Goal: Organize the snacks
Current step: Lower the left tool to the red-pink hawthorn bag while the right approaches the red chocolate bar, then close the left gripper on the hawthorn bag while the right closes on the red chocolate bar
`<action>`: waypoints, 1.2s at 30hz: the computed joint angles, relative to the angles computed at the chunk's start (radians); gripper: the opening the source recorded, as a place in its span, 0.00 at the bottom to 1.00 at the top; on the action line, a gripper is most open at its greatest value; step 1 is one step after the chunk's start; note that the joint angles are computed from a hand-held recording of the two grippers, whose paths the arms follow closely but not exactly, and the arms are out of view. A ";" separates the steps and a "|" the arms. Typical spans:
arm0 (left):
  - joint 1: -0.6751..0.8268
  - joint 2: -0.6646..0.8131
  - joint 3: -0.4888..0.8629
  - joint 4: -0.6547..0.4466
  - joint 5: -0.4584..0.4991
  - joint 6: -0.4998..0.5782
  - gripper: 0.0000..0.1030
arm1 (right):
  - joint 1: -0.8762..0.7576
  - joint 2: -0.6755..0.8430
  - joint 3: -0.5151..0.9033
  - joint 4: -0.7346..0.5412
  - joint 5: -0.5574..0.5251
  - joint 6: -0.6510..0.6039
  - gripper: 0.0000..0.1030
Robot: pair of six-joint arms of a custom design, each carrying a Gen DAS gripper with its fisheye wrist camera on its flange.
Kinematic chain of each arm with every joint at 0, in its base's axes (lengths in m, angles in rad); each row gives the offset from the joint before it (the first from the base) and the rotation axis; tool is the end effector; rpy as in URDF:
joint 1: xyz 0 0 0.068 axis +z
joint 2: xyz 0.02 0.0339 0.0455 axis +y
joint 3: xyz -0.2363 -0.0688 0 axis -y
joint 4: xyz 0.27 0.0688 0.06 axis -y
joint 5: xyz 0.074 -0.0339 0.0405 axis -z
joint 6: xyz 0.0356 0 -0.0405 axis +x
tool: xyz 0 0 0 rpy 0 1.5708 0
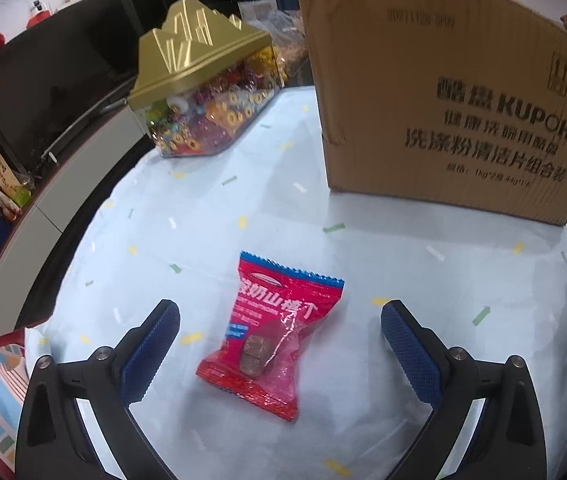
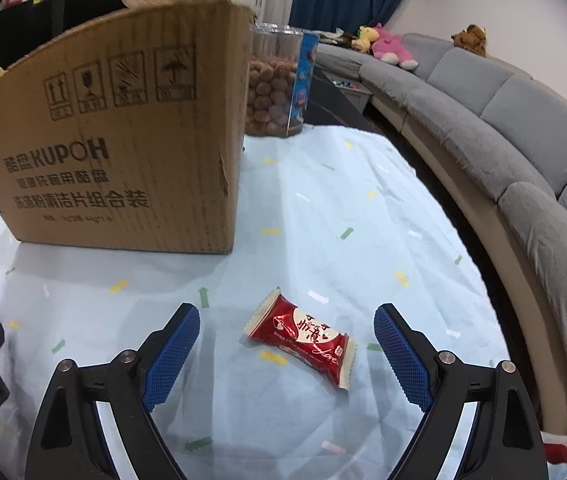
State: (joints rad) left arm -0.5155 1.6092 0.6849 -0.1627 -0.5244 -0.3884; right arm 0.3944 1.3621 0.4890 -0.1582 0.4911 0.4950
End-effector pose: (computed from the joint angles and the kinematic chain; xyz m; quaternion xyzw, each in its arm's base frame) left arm 0.2597 -0.1266 0.0775 -0.0024 0.9398 0.1254 0.3180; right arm 0.2323 0.0785 0.0859 0.1117 0.9305 -0.1003 0.3341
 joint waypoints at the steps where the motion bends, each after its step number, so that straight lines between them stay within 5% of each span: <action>1: 0.003 0.016 0.010 -0.003 0.009 0.002 0.99 | -0.010 0.011 0.001 0.008 -0.012 0.001 0.87; 13: 0.013 0.052 0.022 0.049 0.043 0.012 0.99 | -0.074 0.086 -0.007 0.089 -0.115 0.006 0.87; 17: 0.022 0.042 0.012 0.066 0.094 0.019 0.90 | -0.092 0.077 -0.021 0.105 -0.152 0.011 0.84; 22: 0.020 0.032 0.003 0.085 0.118 0.041 0.78 | -0.096 0.050 -0.037 0.115 -0.169 0.003 0.60; 27: 0.013 0.021 -0.002 0.096 0.121 0.063 0.51 | -0.105 0.038 -0.038 0.110 -0.176 0.001 0.48; 36: 0.007 -0.002 -0.014 0.103 0.142 0.095 0.36 | -0.121 0.008 -0.045 0.100 -0.194 -0.006 0.44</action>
State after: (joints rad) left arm -0.5085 1.6076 0.6707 -0.0601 -0.3828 -0.2934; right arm 0.2737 1.3696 0.4436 -0.0581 0.2971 0.4893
